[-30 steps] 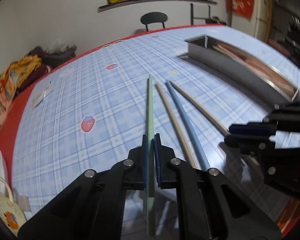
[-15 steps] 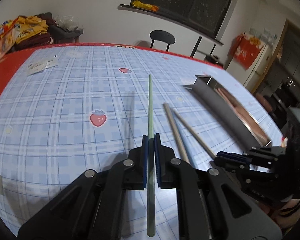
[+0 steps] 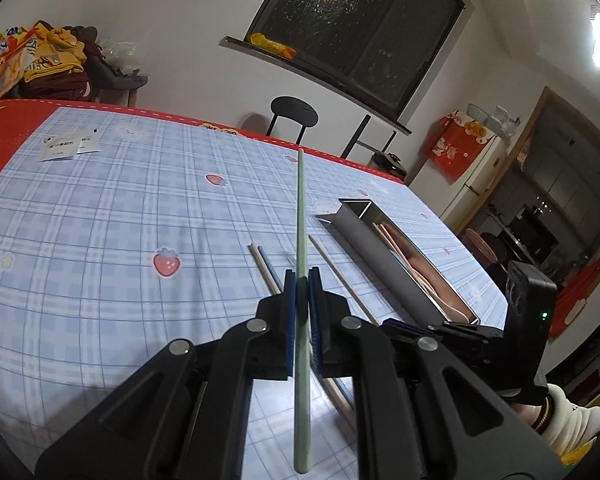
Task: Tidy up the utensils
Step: 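Lower the green chopstick into the basket with the left tool while the right tool lowers the beige one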
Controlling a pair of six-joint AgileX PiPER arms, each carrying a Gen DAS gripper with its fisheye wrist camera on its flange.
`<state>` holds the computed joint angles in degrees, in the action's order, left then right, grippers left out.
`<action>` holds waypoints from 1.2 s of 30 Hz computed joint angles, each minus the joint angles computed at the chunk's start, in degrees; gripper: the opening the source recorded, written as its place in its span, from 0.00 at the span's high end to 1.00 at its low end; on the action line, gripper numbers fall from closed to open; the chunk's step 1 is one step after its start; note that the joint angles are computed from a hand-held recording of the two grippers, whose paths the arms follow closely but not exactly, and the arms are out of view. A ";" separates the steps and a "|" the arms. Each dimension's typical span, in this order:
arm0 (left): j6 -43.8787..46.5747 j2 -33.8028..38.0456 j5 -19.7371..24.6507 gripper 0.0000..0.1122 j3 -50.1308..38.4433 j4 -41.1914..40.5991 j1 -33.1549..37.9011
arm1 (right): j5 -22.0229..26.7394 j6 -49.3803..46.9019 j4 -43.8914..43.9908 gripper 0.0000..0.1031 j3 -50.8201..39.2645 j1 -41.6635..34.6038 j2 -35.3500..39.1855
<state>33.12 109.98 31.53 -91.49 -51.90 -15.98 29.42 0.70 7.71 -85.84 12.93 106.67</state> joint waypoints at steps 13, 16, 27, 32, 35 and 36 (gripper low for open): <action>-10.84 -0.52 -4.52 0.91 1.30 7.74 -2.73 | -3.01 -11.69 14.98 0.93 3.60 -3.15 -1.96; -13.54 -3.29 -7.46 0.91 4.67 8.94 -4.44 | -2.64 -18.36 22.06 0.94 4.22 -4.39 -2.91; -44.20 -3.05 -9.56 0.91 -1.40 34.35 -14.40 | 3.42 -38.74 40.02 0.94 0.91 -16.01 -5.85; -52.71 3.62 -6.32 0.91 -11.03 39.24 -18.91 | 8.12 -46.93 49.36 0.93 -0.77 -23.34 -3.19; -57.90 9.79 -1.32 0.91 -21.03 43.72 -21.43 | 13.40 -48.81 54.34 0.93 -2.52 -27.55 -0.54; -59.12 11.92 0.42 0.91 -24.61 44.84 -22.03 | 14.60 -48.53 54.86 0.93 -3.43 -28.50 0.18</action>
